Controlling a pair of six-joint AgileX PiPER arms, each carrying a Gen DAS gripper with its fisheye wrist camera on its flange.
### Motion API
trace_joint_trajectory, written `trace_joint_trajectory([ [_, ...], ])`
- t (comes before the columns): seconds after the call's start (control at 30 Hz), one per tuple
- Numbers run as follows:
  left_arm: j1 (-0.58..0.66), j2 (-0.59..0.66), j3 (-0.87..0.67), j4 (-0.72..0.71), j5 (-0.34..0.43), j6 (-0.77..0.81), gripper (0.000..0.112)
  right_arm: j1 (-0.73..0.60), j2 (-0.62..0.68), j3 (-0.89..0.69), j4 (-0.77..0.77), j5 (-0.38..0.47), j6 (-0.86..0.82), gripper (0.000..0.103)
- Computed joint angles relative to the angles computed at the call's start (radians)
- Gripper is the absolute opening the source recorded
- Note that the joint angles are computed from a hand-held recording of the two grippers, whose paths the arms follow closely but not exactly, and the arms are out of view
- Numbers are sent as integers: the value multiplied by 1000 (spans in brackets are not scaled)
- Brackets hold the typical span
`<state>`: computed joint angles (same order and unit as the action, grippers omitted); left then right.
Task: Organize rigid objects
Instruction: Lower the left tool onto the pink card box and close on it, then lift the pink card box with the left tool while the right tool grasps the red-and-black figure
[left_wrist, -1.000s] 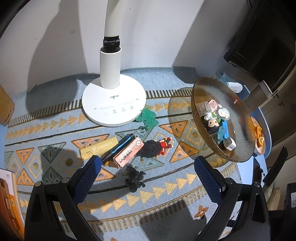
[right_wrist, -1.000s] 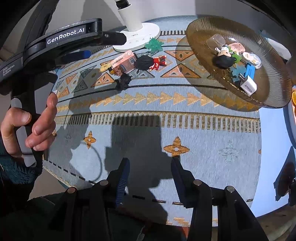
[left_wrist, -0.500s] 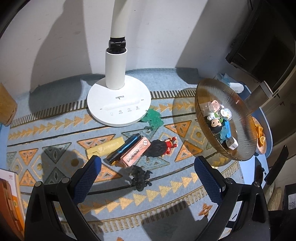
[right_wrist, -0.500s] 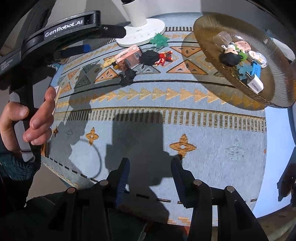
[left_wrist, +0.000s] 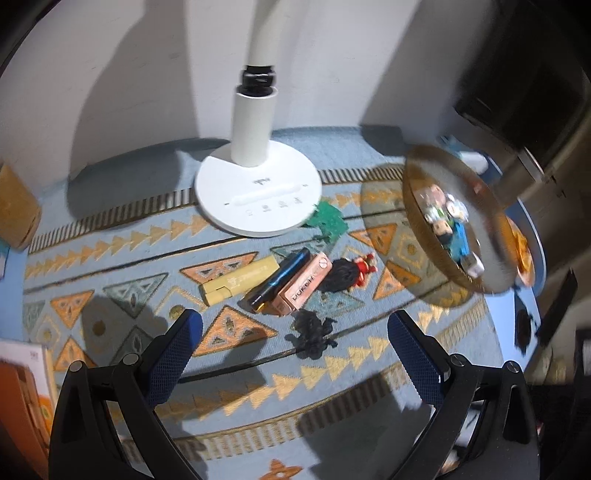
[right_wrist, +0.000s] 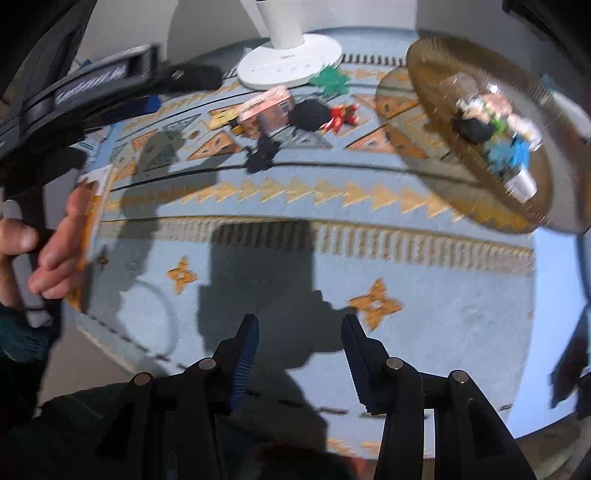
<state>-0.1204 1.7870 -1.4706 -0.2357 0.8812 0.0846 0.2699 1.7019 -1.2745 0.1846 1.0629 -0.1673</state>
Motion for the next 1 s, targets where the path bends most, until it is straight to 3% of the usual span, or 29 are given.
trace_joint_trajectory([
  [0.13,25,18,-23,-47,47,171,100,-47,36,-58,3,-17,26,46],
  [0.3,49,28,-16,-60,67,291,100,-119,124,-144,163,5,72,50],
  [0.4,91,83,-55,-160,98,383,98,-123,174,-179,256,-16,102,50],
  [0.5,92,178,-167,-193,156,427,77,-137,251,-228,353,-5,110,50],
  [0.6,46,277,-290,-146,202,418,74,-155,298,-248,424,-26,137,50],
  [0.67,9,313,-322,-109,189,426,72,-159,335,-275,456,-8,138,50],
  [0.73,-9,345,-356,-86,205,422,17,-147,377,-327,433,10,161,50],
  [0.87,26,323,-328,-144,195,453,16,-131,441,-406,427,-2,192,50],
  [1.0,162,256,-252,-292,239,473,16,-116,558,-558,469,-9,292,50],
])
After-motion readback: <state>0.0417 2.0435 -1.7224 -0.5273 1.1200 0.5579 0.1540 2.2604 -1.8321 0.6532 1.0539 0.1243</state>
